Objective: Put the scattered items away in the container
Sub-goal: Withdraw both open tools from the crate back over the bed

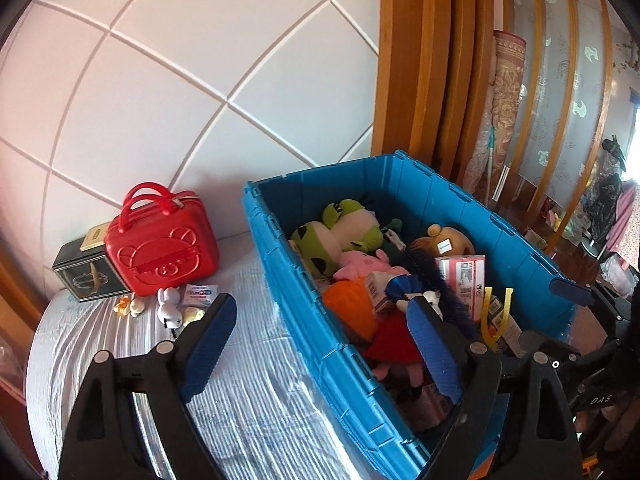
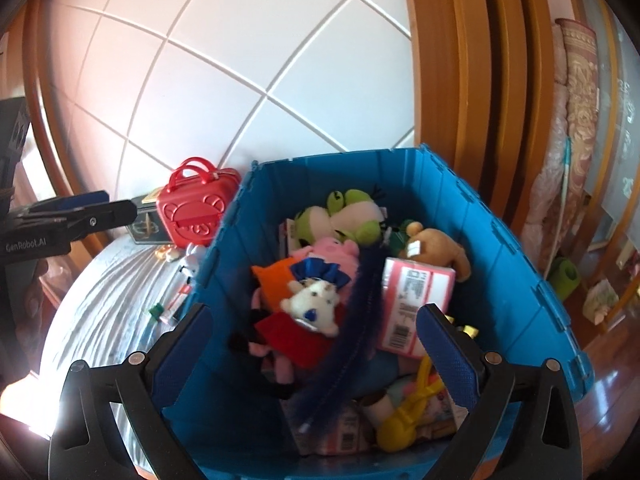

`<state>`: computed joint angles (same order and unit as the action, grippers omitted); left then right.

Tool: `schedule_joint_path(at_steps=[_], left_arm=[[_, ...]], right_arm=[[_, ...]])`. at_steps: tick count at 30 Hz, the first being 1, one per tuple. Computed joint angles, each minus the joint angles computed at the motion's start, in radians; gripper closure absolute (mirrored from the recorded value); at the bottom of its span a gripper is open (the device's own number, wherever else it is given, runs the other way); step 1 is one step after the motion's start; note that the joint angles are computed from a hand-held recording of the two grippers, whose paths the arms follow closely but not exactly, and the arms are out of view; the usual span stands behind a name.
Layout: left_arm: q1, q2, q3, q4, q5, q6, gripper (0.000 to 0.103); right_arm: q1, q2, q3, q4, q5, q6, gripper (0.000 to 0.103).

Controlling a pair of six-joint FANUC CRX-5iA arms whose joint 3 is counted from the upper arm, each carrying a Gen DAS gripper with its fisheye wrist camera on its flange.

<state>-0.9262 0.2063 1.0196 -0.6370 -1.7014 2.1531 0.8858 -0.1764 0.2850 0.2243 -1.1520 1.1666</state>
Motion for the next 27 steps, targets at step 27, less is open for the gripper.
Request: schedule_joint_path(at_steps=[27], left_arm=[[-0.367, -0.409, -0.330, -0.433, -0.341, 0.213, 0.016]], right_arm=[[0.539, 0.123, 0.127, 0.363, -0.170, -0.306, 0.000]])
